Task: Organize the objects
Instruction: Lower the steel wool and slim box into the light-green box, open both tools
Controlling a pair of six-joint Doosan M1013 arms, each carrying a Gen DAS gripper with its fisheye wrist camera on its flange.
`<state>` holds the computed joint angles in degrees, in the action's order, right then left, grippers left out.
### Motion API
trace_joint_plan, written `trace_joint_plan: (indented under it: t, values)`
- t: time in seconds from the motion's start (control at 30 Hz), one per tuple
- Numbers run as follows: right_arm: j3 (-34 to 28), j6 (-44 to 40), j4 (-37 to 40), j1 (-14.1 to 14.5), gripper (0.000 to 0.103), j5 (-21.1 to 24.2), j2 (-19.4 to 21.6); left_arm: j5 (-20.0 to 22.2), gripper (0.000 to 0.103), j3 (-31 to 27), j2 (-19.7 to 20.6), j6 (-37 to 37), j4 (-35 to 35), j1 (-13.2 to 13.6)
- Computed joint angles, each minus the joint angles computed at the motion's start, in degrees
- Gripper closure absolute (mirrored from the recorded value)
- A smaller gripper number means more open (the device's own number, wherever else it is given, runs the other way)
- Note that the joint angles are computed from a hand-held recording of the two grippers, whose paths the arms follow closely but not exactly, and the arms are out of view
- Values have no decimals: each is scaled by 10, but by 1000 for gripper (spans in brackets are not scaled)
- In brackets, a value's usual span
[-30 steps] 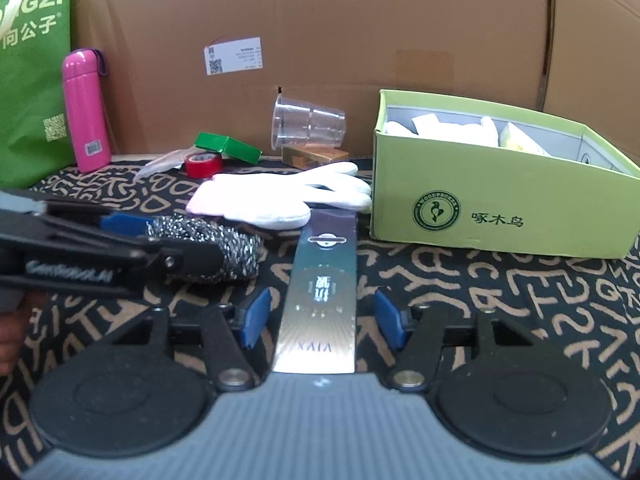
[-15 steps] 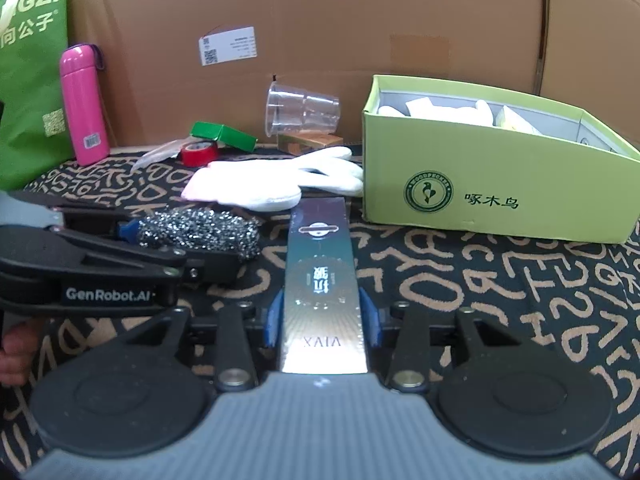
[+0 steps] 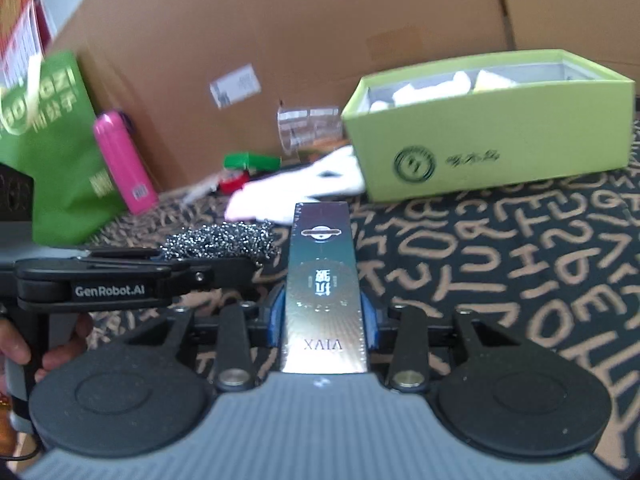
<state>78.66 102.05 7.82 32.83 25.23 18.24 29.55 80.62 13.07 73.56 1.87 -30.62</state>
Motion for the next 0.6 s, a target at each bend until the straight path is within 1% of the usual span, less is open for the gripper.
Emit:
trace_joint_plan:
  t: [0.13, 0.27, 0.33, 0.37, 0.43, 0.5, 0.53, 0.6]
  values:
    - [6, 42, -72, -8, 65, -28, -20, -20, 67, -33, 10, 55, -39, -7]
    - [-10, 91, -153, -22, 65, -35, -24, -21, 67, -87, 37, 110, -83, -13]
    - [-25, 140, -226, -27, 65, -30, -20, -13, 67, -121, 56, 123, -87, -15]
    - [-33, 158, -254, -30, 65, -26, -17, -8, 67, -140, 67, 122, -83, -17]
    - [-53, 183, -282, -39, 65, -19, -7, 8, 67, -184, 93, 122, -86, -19]
    - [-80, 201, -301, -50, 65, -3, 9, 29, 67, -229, 121, 98, -80, -21]
    - [-94, 218, -319, -54, 65, 7, 19, 38, 67, -252, 136, 83, -69, -22]
    - [-125, 238, -349, -62, 65, 29, 42, 47, 67, -289, 162, 32, -10, -27]
